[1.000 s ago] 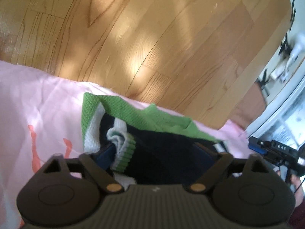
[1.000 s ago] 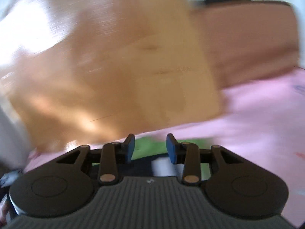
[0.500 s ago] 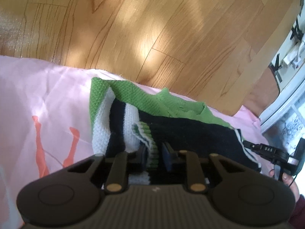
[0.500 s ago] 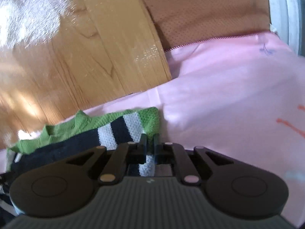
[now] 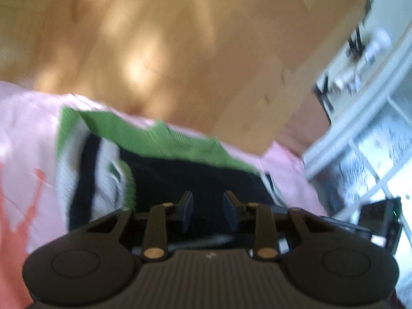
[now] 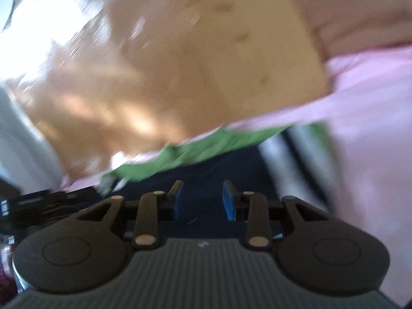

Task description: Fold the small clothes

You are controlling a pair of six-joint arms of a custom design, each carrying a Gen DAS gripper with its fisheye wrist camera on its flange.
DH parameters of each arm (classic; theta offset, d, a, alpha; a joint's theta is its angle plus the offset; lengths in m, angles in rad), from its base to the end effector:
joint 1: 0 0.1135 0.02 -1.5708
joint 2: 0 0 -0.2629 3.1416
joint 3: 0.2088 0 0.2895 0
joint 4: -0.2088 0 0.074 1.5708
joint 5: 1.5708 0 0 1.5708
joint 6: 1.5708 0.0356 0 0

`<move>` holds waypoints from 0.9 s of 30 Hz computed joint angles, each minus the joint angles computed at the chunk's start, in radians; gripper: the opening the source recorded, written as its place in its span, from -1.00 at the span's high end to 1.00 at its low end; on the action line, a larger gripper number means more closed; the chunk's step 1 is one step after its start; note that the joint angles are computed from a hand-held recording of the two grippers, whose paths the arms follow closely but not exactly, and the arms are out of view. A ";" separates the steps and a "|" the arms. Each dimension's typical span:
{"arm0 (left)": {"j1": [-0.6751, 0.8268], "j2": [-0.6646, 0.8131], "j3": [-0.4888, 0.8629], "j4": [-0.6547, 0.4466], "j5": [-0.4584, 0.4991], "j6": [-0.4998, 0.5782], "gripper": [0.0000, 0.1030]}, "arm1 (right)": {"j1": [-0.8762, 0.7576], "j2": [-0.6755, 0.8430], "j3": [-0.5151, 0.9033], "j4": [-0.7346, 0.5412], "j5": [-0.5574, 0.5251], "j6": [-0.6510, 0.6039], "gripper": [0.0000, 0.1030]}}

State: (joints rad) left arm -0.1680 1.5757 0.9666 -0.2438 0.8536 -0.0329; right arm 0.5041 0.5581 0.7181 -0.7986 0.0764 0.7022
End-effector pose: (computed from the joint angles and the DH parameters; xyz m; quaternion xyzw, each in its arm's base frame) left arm 0.3425 -0.0853 0.1902 0.2026 0.8405 -0.4177 0.2793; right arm 0.1370 0.0725 0.2918 0.1054 0.8866 0.2266 0.3892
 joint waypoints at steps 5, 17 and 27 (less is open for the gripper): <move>0.000 0.094 0.059 -0.051 -0.030 0.005 0.63 | -0.051 -0.080 -0.127 0.085 -0.076 0.042 0.36; -0.011 -0.053 -0.099 0.045 -0.137 -0.063 0.82 | -0.019 -0.089 -0.127 0.079 -0.035 0.049 0.36; 0.205 -0.769 -0.438 -0.462 -0.151 0.189 -0.25 | 0.027 -0.075 -0.099 0.042 0.023 0.055 0.34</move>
